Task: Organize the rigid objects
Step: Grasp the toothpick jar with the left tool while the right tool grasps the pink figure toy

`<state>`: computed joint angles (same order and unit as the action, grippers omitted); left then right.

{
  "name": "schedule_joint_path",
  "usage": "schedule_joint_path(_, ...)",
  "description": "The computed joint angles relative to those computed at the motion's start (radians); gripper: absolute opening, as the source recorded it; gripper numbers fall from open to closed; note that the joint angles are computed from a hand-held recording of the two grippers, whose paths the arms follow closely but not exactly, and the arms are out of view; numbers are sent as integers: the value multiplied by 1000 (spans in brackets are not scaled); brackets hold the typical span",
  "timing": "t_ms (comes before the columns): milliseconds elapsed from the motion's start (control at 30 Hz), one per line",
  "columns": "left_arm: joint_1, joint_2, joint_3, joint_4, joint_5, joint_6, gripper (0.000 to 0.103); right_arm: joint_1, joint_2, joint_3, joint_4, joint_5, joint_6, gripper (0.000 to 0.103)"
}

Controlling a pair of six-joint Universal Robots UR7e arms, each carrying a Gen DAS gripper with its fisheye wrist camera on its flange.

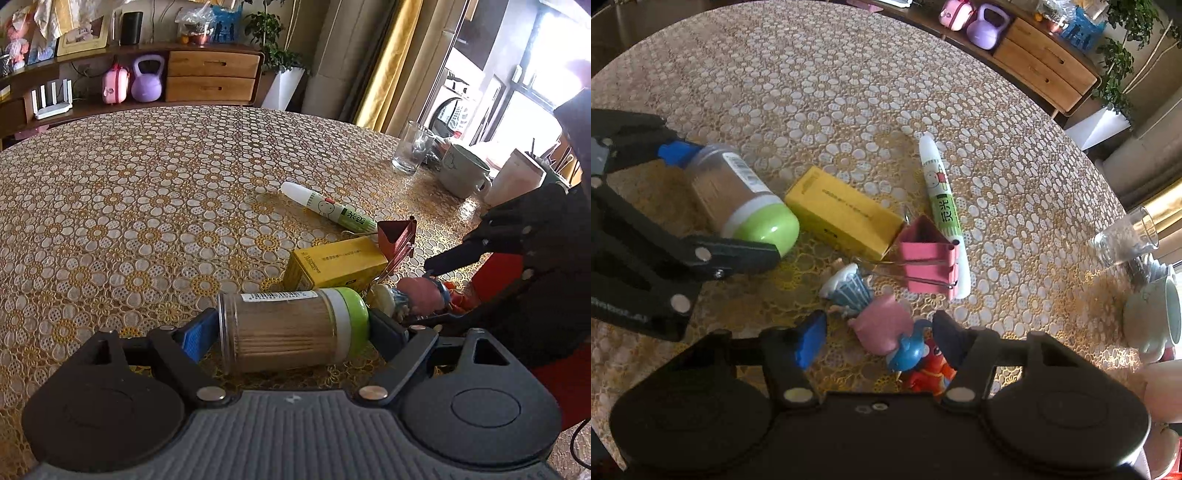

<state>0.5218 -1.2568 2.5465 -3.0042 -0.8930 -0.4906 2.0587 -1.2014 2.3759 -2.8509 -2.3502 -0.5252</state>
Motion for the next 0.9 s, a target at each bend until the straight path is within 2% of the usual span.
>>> schedule_joint_path(133,-4,-6,2,8,5,1,87,-1,4,2,-21,4,25,60)
schedule_joint_path(300,-10,-23,7,35,14,-9,87,1,-45,35,-34,44,76,57)
schedule_joint_path(567,-42,-96,39,102,20,-43,86,73,-129,129,-93,39,245,57)
schedule_joint_path(733,-99,-183,53,214,26,-100,86,106,-194,159,-96,56,329,57)
schedule_joint_path(900,-174,-275,45,365,30,-166,86,147,-322,183,-49,75,477,57)
